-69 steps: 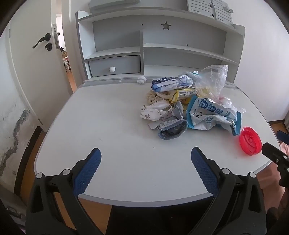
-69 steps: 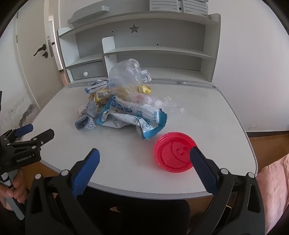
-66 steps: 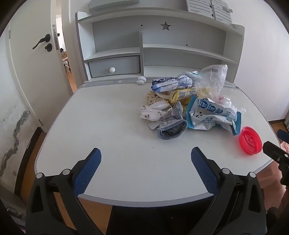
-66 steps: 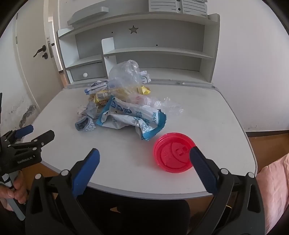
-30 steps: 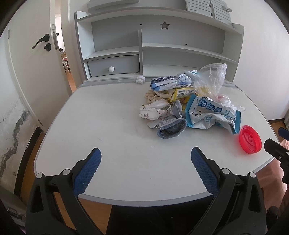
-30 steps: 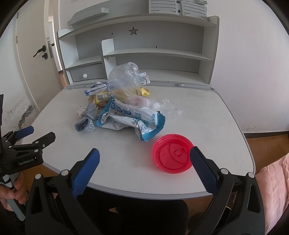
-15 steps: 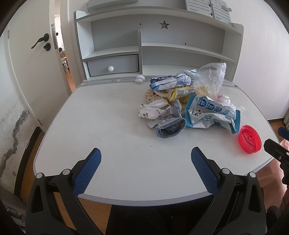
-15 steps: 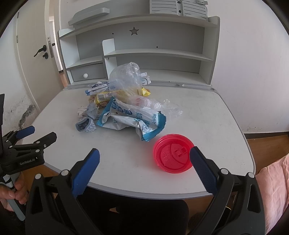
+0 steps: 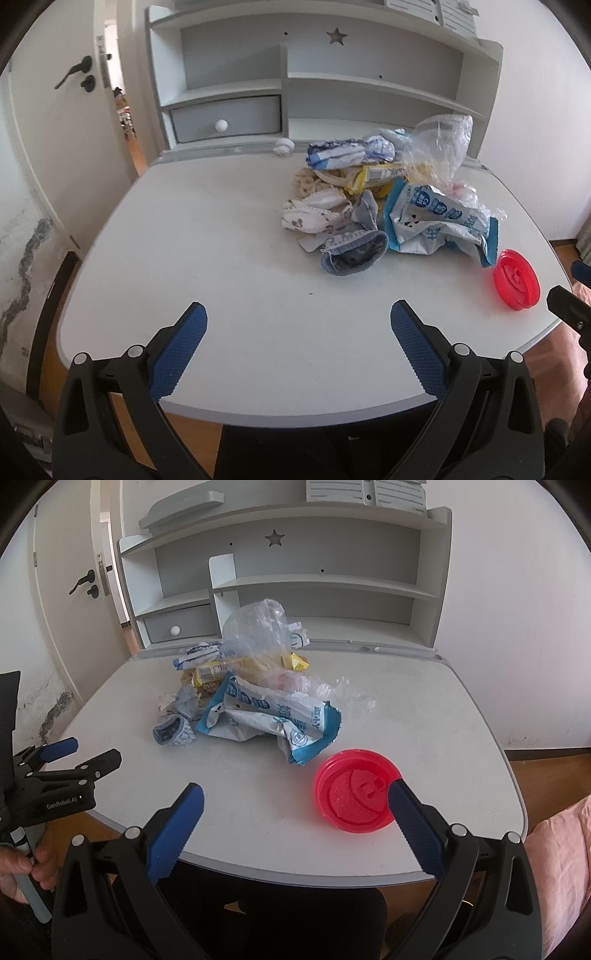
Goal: Collect trash
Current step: 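Grasp the grey sock with the left tool while the right tool grasps the red lid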
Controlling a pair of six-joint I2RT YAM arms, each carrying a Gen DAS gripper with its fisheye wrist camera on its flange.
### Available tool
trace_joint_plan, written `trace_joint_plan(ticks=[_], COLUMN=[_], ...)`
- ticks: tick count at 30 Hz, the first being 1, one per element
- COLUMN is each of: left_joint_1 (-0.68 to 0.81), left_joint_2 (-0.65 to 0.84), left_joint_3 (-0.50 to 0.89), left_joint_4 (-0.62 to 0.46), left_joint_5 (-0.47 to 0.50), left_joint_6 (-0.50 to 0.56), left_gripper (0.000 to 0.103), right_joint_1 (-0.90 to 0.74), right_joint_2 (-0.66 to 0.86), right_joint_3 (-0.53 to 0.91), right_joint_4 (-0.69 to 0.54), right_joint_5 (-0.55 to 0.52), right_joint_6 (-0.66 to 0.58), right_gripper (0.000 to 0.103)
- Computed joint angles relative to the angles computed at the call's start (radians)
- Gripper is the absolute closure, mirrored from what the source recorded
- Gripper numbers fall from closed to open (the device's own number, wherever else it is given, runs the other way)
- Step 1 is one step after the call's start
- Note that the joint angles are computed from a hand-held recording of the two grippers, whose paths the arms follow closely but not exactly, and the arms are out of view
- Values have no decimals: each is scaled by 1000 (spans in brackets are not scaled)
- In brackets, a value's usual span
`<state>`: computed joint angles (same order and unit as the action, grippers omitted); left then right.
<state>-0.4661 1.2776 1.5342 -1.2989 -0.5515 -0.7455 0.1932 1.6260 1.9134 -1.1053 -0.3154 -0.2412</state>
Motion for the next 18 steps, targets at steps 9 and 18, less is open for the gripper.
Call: trace_joint_plan(ticks=[9, 18], left_joint_1=[156, 212], left_joint_2=[133, 178], left_joint_3=[8, -1], left_joint_4=[181, 254], left_joint_5=[195, 286], left_joint_6=[195, 239], left_gripper=[8, 89], right_joint_1=[-44, -87], right_joint_2=[54, 124], right_joint_3=[27, 67], right_joint_4=[-1, -11], right_joint_5=[-21, -16], right_joint_6=[-13, -29], right_gripper=[7, 7])
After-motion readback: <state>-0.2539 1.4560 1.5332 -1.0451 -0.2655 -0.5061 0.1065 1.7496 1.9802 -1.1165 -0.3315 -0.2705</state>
